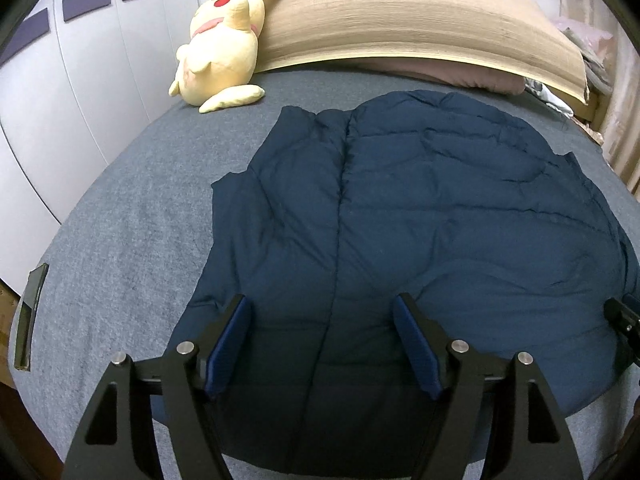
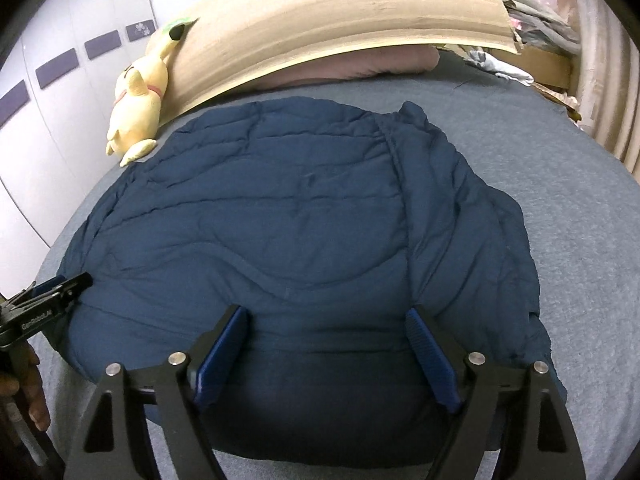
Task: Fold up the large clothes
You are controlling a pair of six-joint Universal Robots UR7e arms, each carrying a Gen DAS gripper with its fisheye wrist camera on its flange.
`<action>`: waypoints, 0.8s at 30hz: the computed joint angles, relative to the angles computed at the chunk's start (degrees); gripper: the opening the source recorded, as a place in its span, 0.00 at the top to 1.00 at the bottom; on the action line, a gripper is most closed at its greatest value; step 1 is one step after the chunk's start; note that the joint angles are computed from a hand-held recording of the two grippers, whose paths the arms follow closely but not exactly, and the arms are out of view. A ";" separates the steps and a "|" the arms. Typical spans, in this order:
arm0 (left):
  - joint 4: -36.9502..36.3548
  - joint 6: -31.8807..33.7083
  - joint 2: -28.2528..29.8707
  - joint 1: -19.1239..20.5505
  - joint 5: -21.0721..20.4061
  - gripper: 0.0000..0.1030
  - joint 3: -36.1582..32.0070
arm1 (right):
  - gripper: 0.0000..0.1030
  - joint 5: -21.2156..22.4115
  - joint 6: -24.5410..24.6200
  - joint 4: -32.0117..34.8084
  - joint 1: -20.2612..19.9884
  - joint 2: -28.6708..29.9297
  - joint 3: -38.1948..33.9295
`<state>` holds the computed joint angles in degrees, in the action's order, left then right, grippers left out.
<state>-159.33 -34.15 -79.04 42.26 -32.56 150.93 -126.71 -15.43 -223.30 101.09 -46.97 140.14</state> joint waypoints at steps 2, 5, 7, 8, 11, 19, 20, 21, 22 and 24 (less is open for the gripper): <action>1.68 1.45 -3.17 0.62 -2.73 0.28 -0.49 | 0.17 1.72 1.29 3.72 -0.16 -3.06 0.62; 0.67 5.65 -9.65 2.30 -6.73 0.27 -0.71 | 0.17 8.46 3.83 4.31 -2.09 -10.19 3.61; -0.92 7.34 -13.17 3.84 -6.95 0.23 -0.95 | 0.11 11.44 5.27 4.22 -3.90 -15.56 5.25; -1.66 8.13 -14.99 6.01 -7.94 0.19 -1.82 | 0.10 13.27 6.29 5.52 -5.57 -19.01 5.95; -3.04 9.10 -17.01 12.80 -13.10 0.18 -4.64 | 0.10 17.37 9.25 10.74 -11.50 -27.18 7.01; -1.96 13.48 -11.37 31.86 -40.92 0.18 -13.64 | 0.10 37.59 13.89 29.74 -28.25 -34.92 5.29; -2.17 13.61 -10.76 32.36 -42.32 0.18 -13.78 | 0.10 38.57 13.38 31.44 -28.61 -34.37 4.50; -2.42 14.33 -10.07 32.97 -43.88 0.18 -14.11 | 0.10 39.47 13.01 32.29 -28.84 -33.84 4.06; -2.53 14.98 -9.70 33.36 -44.77 0.18 -14.35 | 0.10 40.06 12.64 32.79 -28.84 -33.19 3.48; -1.40 16.30 -8.53 33.54 -46.50 0.18 -15.21 | 0.10 41.41 11.64 35.30 -28.76 -31.91 1.83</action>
